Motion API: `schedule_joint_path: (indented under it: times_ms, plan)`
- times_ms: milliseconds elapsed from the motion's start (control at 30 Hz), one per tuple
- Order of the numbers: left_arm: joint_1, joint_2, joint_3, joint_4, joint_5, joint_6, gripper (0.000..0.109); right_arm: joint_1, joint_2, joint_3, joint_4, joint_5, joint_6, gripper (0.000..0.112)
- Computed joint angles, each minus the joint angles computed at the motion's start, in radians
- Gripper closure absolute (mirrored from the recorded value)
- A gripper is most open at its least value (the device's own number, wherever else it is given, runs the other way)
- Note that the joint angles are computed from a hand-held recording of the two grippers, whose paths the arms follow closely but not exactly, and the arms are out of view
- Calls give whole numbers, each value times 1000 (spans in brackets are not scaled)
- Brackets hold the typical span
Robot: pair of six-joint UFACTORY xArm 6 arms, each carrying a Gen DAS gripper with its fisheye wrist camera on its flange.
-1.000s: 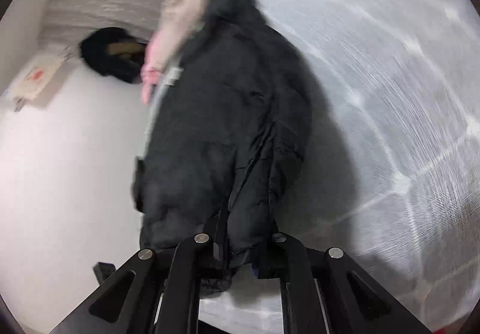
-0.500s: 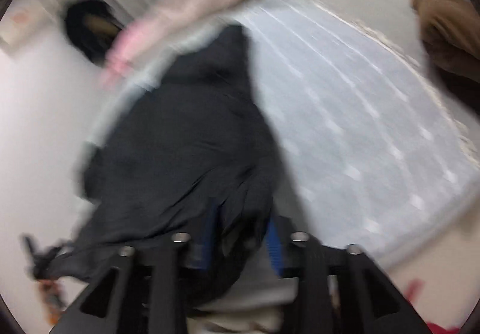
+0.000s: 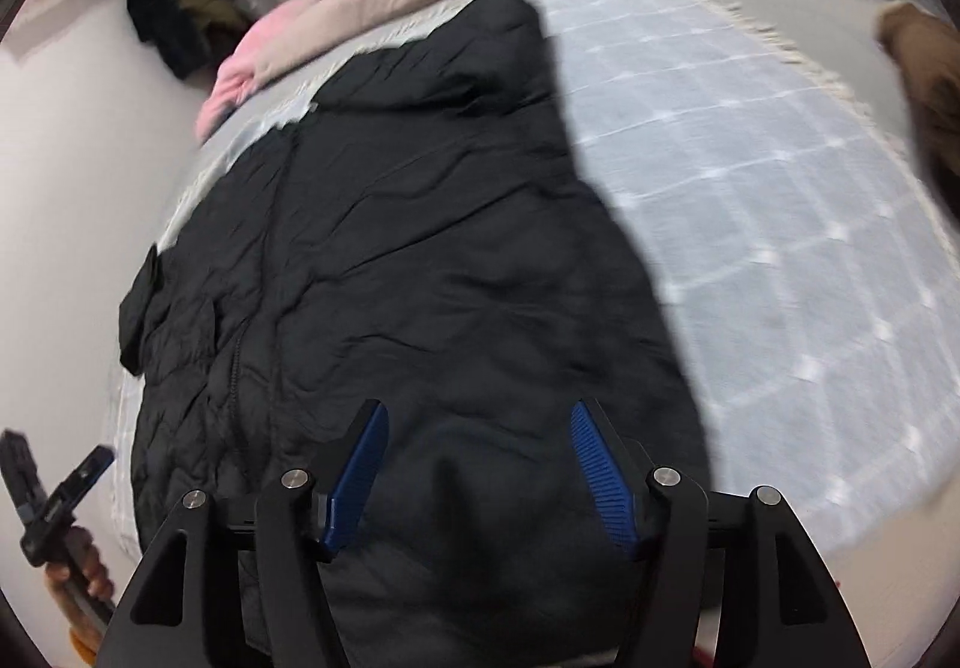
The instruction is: Fold large clothes
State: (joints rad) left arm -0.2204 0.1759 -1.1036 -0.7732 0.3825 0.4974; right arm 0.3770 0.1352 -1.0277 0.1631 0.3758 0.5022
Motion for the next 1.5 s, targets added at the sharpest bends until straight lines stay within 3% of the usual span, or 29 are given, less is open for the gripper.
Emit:
schedule_joint_path:
  times_ms: [67, 167, 267, 333, 467, 533, 633, 733, 867, 1033, 1200, 1267, 1300, 1333, 1400, 1500]
  plan:
    - [-6, 84, -49, 37, 21, -21, 30, 8, 82, -81, 30, 17, -23, 48]
    - [4, 119, -63, 327, 124, -193, 30, 13, 175, -152, -58, 57, 22, 47]
    - [-7, 60, 0, 497, 116, -196, 29, 27, 206, -134, -166, 13, 43, 46]
    - [0, 25, 32, 463, 125, -144, 29, 36, 200, -160, -246, 85, 77, 44]
    - [43, -25, 52, 374, 138, -106, 29, 32, 194, -169, -212, 93, 129, 43]
    - [65, -36, 51, 372, 96, -129, 29, 34, 197, -180, -144, 68, 104, 43]
    - [122, -15, 5, 436, 53, -270, 29, 49, 218, -219, -41, 23, 56, 43]
    - [186, 48, -88, 490, 72, -422, 29, 69, 262, -285, 16, 8, 27, 42]
    - [222, 155, -215, 606, 75, -532, 29, 81, 319, -369, -22, 28, 77, 42]
    - [234, 389, -501, 985, 45, -837, 29, 83, 406, -474, 3, 60, 88, 42]
    - [229, 649, -872, 1229, 162, -1014, 29, 92, 450, -536, 40, 92, 67, 42]
    - [231, 726, -992, 1303, 219, -1096, 37, 94, 456, -549, 16, 104, 76, 42]
    - [231, 772, -1068, 1306, 253, -1103, 48, 95, 462, -558, 0, 111, 85, 42]
    - [233, 792, -1103, 1321, 282, -1113, 66, 96, 470, -570, -12, 122, 94, 42]
    - [242, 831, -1179, 1390, 358, -1160, 85, 95, 464, -560, -13, 125, 89, 42]
    - [289, 767, -1094, 1474, 339, -1277, 85, 93, 461, -557, -2, 122, 79, 42]
